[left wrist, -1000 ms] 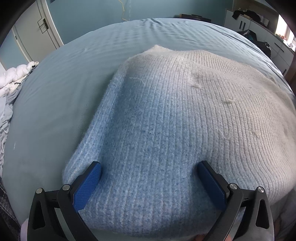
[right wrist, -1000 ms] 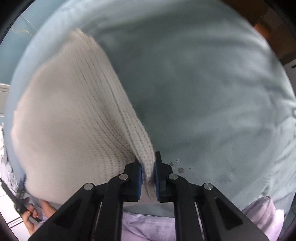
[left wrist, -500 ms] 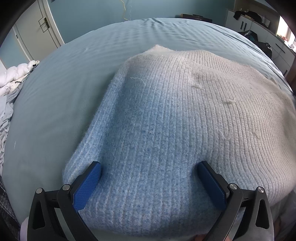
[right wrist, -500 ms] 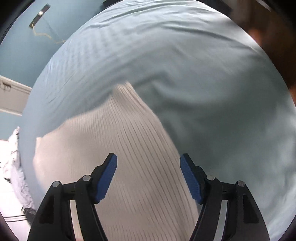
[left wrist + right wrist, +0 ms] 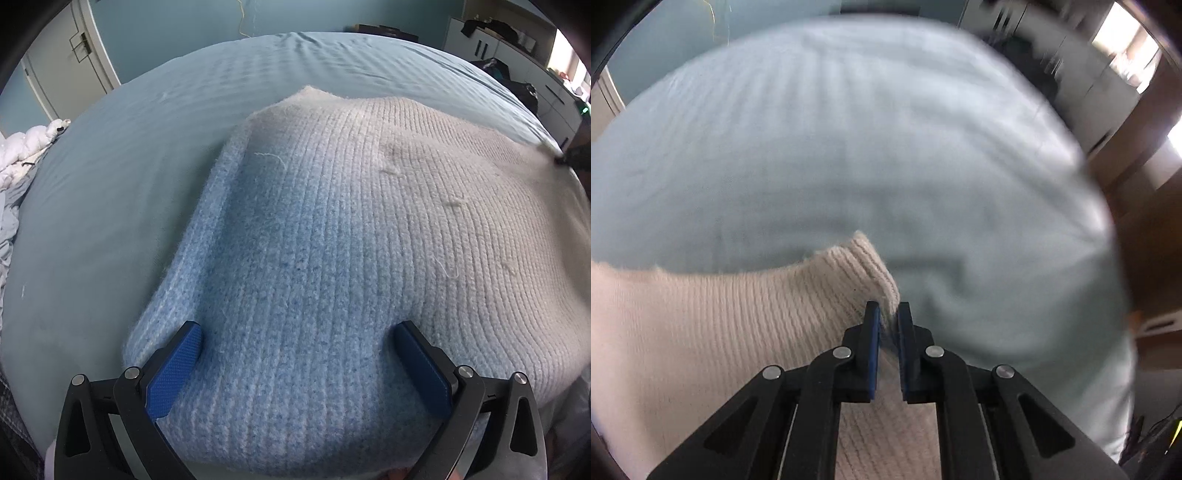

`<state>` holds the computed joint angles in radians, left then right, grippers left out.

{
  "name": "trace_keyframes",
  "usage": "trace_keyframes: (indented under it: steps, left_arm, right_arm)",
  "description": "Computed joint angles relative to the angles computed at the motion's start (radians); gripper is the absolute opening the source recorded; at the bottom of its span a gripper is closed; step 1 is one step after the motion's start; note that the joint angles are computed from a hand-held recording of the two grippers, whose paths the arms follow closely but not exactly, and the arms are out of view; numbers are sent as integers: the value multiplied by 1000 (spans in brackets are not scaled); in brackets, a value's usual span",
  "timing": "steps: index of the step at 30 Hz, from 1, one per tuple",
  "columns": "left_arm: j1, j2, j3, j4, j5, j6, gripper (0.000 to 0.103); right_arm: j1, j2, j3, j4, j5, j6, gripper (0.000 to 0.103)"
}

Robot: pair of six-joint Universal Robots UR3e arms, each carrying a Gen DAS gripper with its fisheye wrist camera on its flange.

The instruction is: Fold small clothes

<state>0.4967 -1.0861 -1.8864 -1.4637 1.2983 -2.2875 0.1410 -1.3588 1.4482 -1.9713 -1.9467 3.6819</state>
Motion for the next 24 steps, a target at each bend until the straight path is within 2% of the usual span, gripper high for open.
trace_keyframes:
  steps: [2, 5, 7, 10, 11, 12, 13, 14, 16, 18, 19, 20, 22, 24]
  left_arm:
    - [-9, -17, 5, 10, 3, -12, 103]
    - [-15, -20, -2, 27, 4, -14, 103]
    - [-13, -26, 1, 26, 0, -12, 103]
    - [-9, -26, -3, 28, -3, -7, 103]
    - [3, -10, -6, 12, -5, 6, 103]
    - [2, -12, -4, 10, -2, 6, 103]
    - [1, -16, 1, 8, 1, 5, 103]
    - [-2, -23, 10, 1, 5, 7, 103]
    - [-21, -56, 74, -42, 31, 20, 103]
    - [1, -72, 160, -111, 30, 90, 103]
    - [38, -54, 177, -113, 15, 139, 103]
    - [70, -37, 177, -95, 4, 174, 103]
    - [122, -27, 156, -2, 17, 212, 103]
    - [130, -77, 148, 95, 79, 179, 103]
  right_arm:
    - [-18, 8, 14, -14, 13, 21, 5]
    - [-28, 108, 11, -25, 50, 78, 5]
    - [-37, 156, 8, -41, 65, 79, 5]
    - [-41, 186, -64, 13, 46, 55, 9]
    - [-55, 181, -95, 68, 65, 52, 19]
    - [-48, 182, -164, 157, 80, 84, 39]
    - [-54, 153, -235, 266, 92, 116, 48]
    - [-64, 121, -264, 323, 87, 141, 53]
    - [-39, 73, -334, 388, 113, 182, 56]
    - [5, -47, -310, 401, 228, 212, 74]
    - [28, -101, -298, 401, 272, 232, 74]
    - [67, -156, -287, 402, 306, 276, 75]
    - [176, -265, -237, 349, 357, 391, 84]
    - [306, -309, -224, 315, 323, 519, 100]
